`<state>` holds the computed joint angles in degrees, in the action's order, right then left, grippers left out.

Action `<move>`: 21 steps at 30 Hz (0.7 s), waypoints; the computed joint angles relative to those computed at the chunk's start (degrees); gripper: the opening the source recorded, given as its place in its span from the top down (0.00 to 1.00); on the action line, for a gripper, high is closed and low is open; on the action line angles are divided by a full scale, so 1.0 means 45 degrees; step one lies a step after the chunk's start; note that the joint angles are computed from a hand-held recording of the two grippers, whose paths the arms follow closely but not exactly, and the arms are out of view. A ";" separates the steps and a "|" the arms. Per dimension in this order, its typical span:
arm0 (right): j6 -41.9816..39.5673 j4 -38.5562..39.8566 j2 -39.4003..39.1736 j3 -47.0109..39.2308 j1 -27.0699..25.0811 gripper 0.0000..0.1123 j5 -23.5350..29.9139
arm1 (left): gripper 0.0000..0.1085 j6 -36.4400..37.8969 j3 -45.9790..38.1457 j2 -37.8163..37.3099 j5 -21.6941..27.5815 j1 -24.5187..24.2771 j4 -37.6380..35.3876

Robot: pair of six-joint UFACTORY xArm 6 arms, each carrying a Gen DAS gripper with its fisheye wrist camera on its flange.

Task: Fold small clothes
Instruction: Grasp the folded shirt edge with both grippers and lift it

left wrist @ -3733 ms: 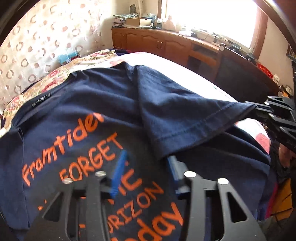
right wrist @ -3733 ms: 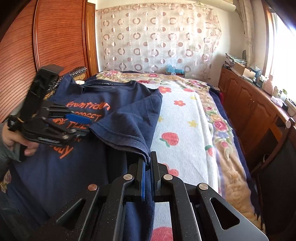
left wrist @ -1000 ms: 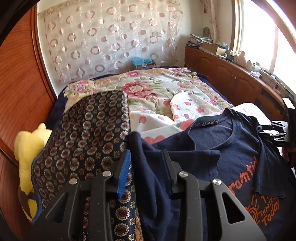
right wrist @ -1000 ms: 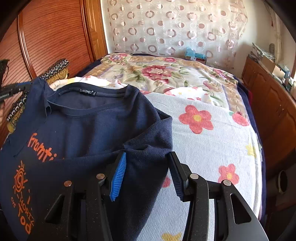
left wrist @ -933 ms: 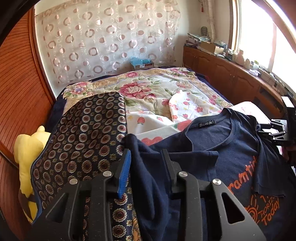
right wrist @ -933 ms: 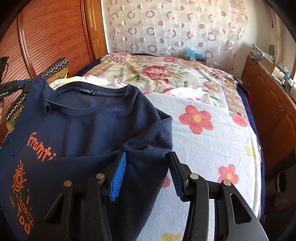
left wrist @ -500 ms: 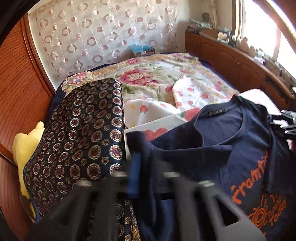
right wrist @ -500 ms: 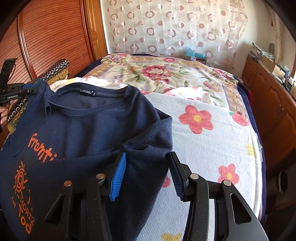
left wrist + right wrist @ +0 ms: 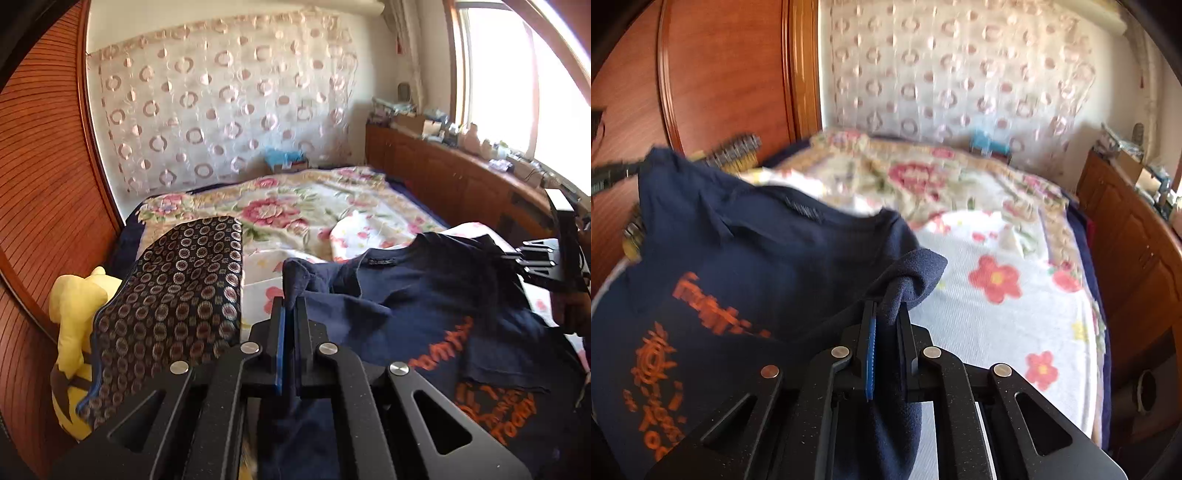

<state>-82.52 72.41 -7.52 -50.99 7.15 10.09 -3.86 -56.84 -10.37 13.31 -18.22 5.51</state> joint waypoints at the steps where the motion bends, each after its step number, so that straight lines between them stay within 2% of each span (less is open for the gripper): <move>1: -0.0578 0.0647 -0.0456 0.0265 0.0016 0.92 0.0119 | 0.96 0.0028 0.0332 -0.0336 -0.0160 -0.0055 -0.0048; 6: -0.1813 0.2405 -0.3060 0.2263 0.0367 0.93 0.0269 | 0.96 -0.0046 0.2552 -0.2480 -0.0932 -0.0384 -0.0347; 10: -0.3311 0.4215 -0.5380 0.4281 0.0824 0.93 -0.0174 | 0.96 -0.0747 0.4211 -0.4018 -0.1274 -0.0578 -0.0161; 11: -0.3220 0.4255 -0.5940 0.4746 0.0851 0.93 -0.0159 | 0.96 -0.1168 0.4654 -0.4455 -0.1314 -0.0597 0.0176; 14: -0.2128 0.3560 -0.8078 0.6512 0.0898 0.93 -0.0155 | 0.96 -0.2464 0.6230 -0.6141 -0.1391 -0.0675 0.0933; 17: 0.0087 0.1883 -1.0333 0.8274 0.0227 0.93 0.0920 | 0.96 -0.3795 0.7863 -0.7952 -0.1837 -0.0571 0.1562; 21: 0.1929 0.0217 -1.2615 0.9961 -0.0285 0.93 0.1500 | 0.96 -0.4927 0.8950 -0.9124 -0.1808 -0.0512 0.2220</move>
<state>-73.84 73.38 -64.28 -6.16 5.87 16.84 -26.04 -16.56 -51.43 5.17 -20.52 15.50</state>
